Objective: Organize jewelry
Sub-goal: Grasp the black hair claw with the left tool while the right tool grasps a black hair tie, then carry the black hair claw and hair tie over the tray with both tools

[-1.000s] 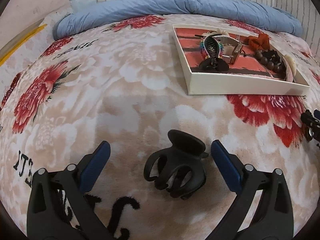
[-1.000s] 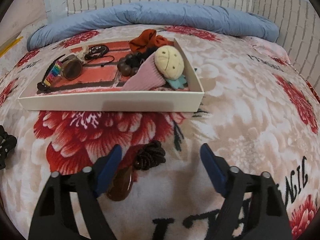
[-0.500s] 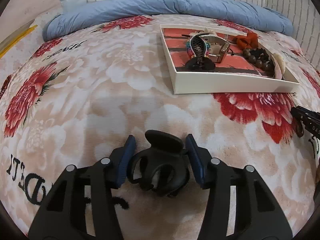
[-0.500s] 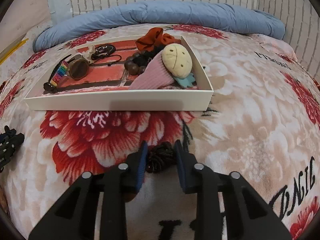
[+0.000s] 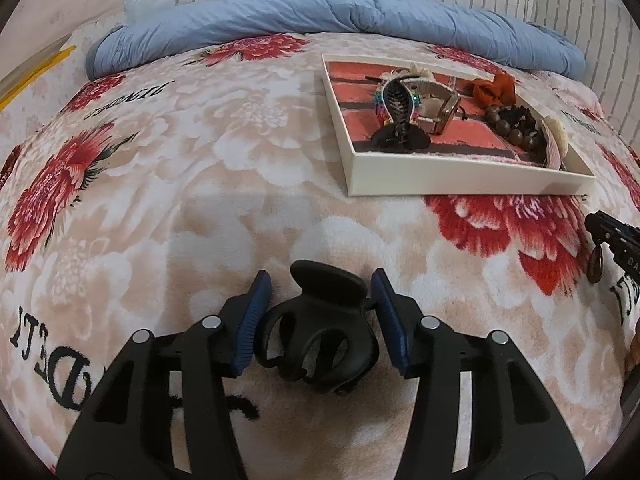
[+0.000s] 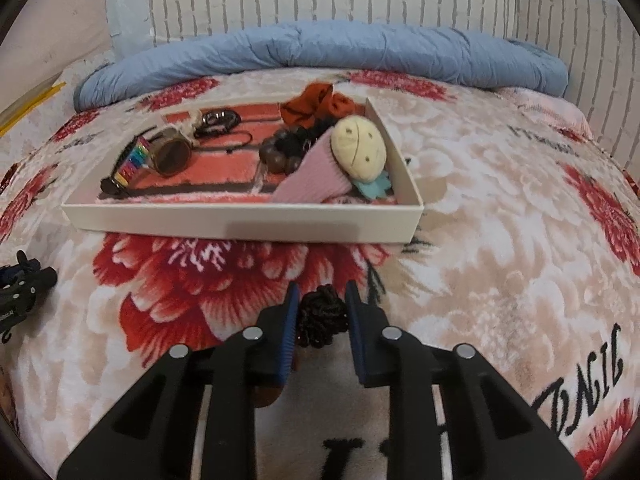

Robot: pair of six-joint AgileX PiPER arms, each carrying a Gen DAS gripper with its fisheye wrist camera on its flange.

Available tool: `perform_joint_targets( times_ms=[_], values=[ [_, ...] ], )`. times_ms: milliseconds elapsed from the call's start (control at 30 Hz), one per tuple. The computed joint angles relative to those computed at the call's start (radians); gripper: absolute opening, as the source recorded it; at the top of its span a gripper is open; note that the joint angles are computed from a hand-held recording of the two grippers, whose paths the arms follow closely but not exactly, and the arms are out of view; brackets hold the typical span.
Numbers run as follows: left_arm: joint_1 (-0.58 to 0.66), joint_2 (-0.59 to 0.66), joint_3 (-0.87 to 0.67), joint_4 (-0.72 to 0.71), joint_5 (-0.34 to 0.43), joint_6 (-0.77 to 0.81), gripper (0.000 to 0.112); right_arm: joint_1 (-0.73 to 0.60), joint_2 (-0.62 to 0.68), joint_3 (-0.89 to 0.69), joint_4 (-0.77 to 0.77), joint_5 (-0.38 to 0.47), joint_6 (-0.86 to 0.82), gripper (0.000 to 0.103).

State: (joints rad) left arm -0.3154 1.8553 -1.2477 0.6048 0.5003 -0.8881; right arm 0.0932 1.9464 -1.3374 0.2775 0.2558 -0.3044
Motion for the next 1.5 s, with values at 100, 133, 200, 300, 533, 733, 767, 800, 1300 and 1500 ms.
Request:
perform_joint_targets(
  times_ms=[100, 133, 200, 300, 533, 733, 767, 800, 1300, 1500],
  values=[
    [-0.005, -0.015, -0.010, 0.012, 0.006, -0.015, 0.051, -0.005, -0.034, 0.022, 0.096, -0.029, -0.094, 0.023],
    [-0.008, -0.021, -0.017, 0.017, 0.011, -0.020, 0.051, -0.006, -0.042, 0.024, 0.113, -0.031, -0.112, 0.023],
    [-0.010, -0.035, -0.036, 0.019, 0.019, -0.024, 0.051, -0.006, -0.057, 0.019, 0.130, -0.031, -0.135, 0.023],
    [-0.018, -0.046, -0.080, 0.028, 0.039, -0.033, 0.051, -0.013, -0.071, -0.012, 0.177, -0.018, -0.184, 0.023],
    [-0.021, 0.008, -0.311, -0.034, 0.097, 0.051, 0.051, -0.033, -0.029, -0.175, 0.206, 0.047, -0.203, 0.023],
    [-0.031, 0.136, -0.555, -0.115, 0.131, 0.135, 0.051, -0.037, 0.070, -0.350, 0.202, 0.101, -0.200, 0.023],
    [-0.033, 0.160, -0.587, -0.128, 0.131, 0.146, 0.051, -0.037, 0.084, -0.367, 0.201, 0.104, -0.202, 0.023],
    [-0.038, 0.184, -0.614, -0.126, 0.131, 0.146, 0.051, -0.036, 0.101, -0.386, 0.196, 0.108, -0.197, 0.023],
    [-0.026, 0.423, -0.775, -0.190, 0.119, 0.213, 0.051, -0.039, 0.283, -0.549, 0.076, 0.176, -0.097, 0.023],
    [-0.036, 0.449, -0.783, -0.141, 0.115, 0.190, 0.051, -0.045, 0.314, -0.577, 0.087, 0.179, -0.102, 0.023]
  ],
)
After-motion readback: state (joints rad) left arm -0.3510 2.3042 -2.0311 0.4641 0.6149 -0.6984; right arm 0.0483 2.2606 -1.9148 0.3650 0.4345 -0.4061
